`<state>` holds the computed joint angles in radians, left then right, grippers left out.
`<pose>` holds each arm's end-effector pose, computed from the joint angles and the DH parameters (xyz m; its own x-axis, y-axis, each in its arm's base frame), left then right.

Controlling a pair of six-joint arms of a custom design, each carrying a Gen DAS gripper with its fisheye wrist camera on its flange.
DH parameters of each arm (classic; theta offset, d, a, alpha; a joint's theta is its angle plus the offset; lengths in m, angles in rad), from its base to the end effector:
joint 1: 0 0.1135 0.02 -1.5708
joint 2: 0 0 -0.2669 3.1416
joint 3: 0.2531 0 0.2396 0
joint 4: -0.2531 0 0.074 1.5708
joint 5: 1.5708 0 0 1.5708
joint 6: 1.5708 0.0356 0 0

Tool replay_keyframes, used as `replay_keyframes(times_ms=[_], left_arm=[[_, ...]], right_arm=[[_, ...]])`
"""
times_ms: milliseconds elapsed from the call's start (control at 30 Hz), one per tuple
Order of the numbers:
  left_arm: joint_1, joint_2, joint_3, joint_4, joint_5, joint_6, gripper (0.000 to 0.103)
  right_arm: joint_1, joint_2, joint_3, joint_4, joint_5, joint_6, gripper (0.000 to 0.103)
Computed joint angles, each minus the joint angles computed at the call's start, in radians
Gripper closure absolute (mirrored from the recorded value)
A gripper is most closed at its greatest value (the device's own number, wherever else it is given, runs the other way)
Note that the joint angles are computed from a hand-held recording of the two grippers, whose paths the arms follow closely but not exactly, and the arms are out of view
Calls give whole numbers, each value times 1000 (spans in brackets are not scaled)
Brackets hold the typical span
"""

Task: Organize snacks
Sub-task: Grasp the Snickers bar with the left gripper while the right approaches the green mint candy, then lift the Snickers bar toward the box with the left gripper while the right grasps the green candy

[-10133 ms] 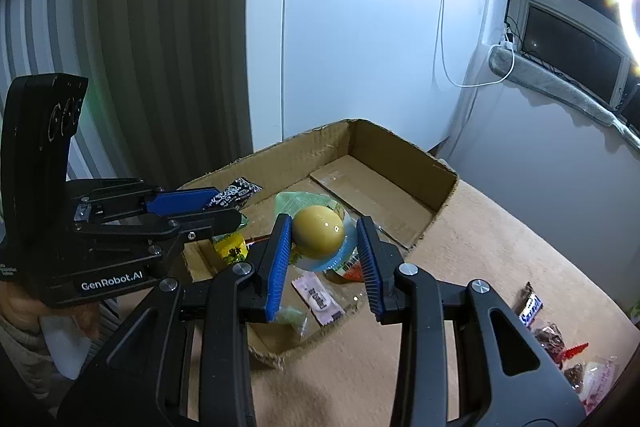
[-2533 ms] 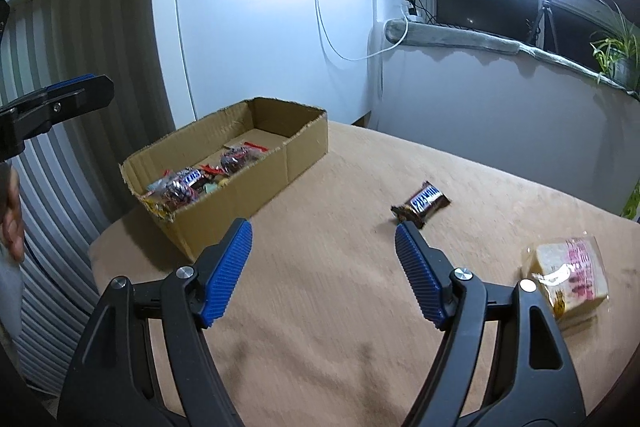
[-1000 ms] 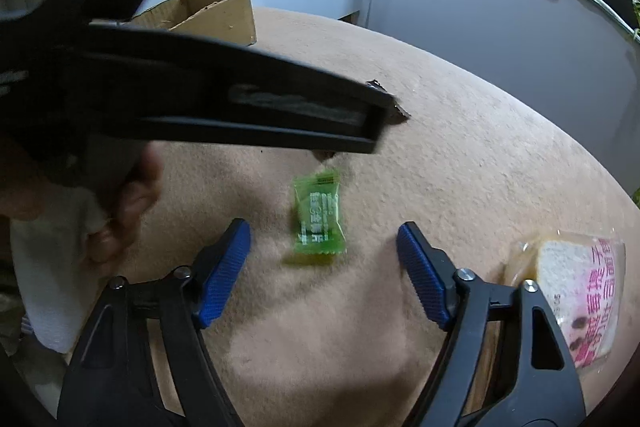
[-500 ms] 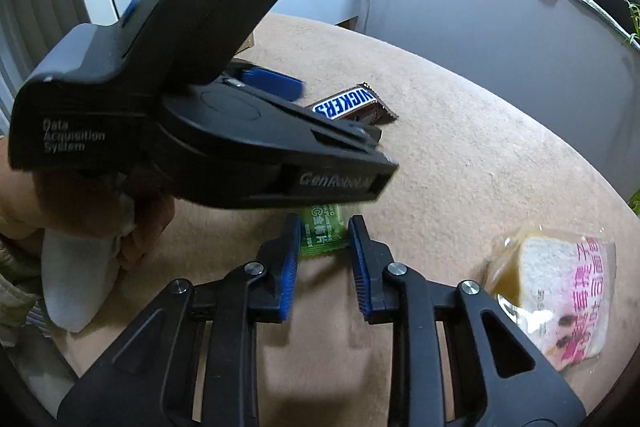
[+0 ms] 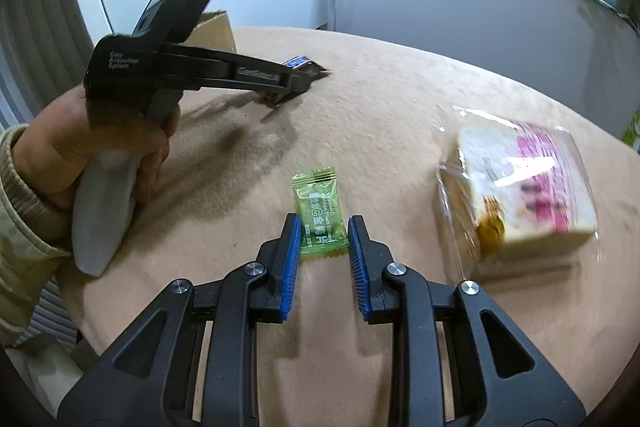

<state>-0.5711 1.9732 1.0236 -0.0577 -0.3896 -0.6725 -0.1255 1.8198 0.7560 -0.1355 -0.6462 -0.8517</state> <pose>0.3148 -0.1862 0.1150 -0.7616 -0.1956 -0.6179 -0.1854 0.9793 -0.0816 0.2885 -0.0148 0.1031 -0.5210 -0.5397 -0.6613 -0.7726 0.6275 0.0965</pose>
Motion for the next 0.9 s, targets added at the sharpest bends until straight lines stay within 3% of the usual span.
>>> replay_keyframes(times_ms=[233, 467, 633, 900], left_arm=[[-91, -133, -182, 126, -47, -70, 77], [-249, -269, -358, 185, -169, -219, 77], [-342, -348, -393, 152, -259, -283, 77], [-414, -495, -438, 94, -360, -285, 77]], right_arm=[[-28, -11, -18, 42, -49, 51, 78], [-79, -22, -31, 67, -121, 94, 78], [-106, -108, -80, 68, -157, 109, 78], [-115, -289, -135, 27, -213, 145, 78]])
